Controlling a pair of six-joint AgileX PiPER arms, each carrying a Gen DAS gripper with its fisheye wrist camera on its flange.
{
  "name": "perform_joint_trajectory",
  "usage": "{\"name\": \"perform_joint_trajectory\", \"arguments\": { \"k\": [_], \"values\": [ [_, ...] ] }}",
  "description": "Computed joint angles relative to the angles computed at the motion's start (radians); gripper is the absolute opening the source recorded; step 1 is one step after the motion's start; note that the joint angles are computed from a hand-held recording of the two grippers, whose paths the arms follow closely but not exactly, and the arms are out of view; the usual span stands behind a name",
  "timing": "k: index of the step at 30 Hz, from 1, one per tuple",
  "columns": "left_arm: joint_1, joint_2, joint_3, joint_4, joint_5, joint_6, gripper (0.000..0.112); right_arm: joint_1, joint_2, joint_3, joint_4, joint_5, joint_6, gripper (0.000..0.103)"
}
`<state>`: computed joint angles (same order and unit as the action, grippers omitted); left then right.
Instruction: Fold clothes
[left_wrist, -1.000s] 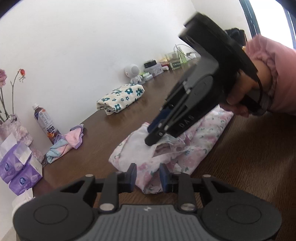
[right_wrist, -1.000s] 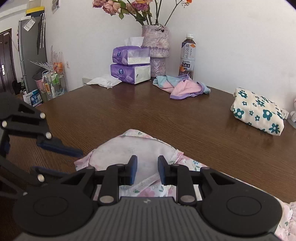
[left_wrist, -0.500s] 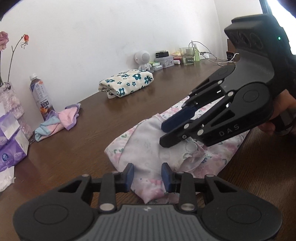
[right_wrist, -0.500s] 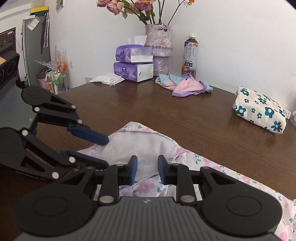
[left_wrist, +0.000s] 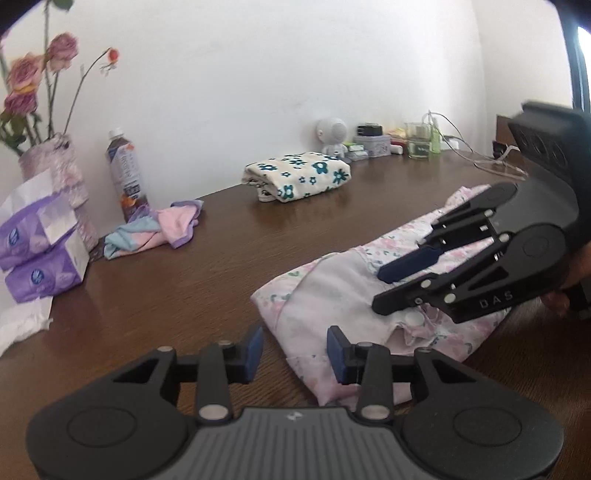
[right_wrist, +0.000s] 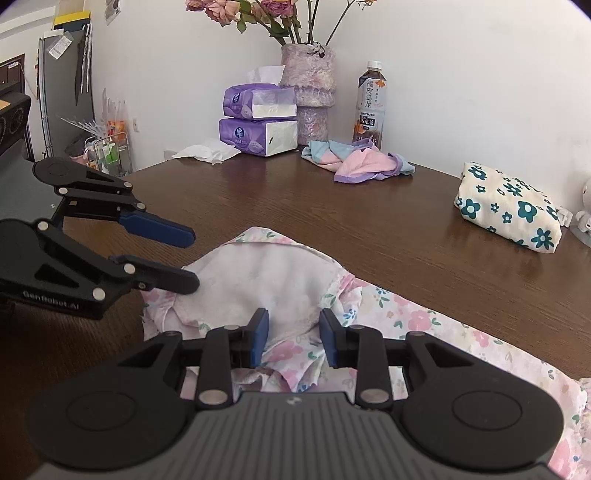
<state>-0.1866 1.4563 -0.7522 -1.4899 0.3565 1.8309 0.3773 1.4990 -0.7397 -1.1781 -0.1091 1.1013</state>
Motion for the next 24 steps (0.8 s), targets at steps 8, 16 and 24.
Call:
{"name": "perform_joint_trajectory", "arguments": {
  "k": [8,16,24],
  "values": [
    [0.150,0.115,-0.159,0.262,0.259,-0.490,0.040,-0.022,-0.005,0.018,0.024,-0.034,-0.010,0.030],
    [0.180,0.169,-0.198,0.249,0.345,-0.670,0.037,-0.036,-0.008,0.025,0.001,-0.054,0.024,0.030],
    [0.140,0.151,-0.175,0.250,0.291,-0.728,0.023,-0.038,-0.011,0.028,-0.001,-0.058,0.030,0.030]
  ]
}}
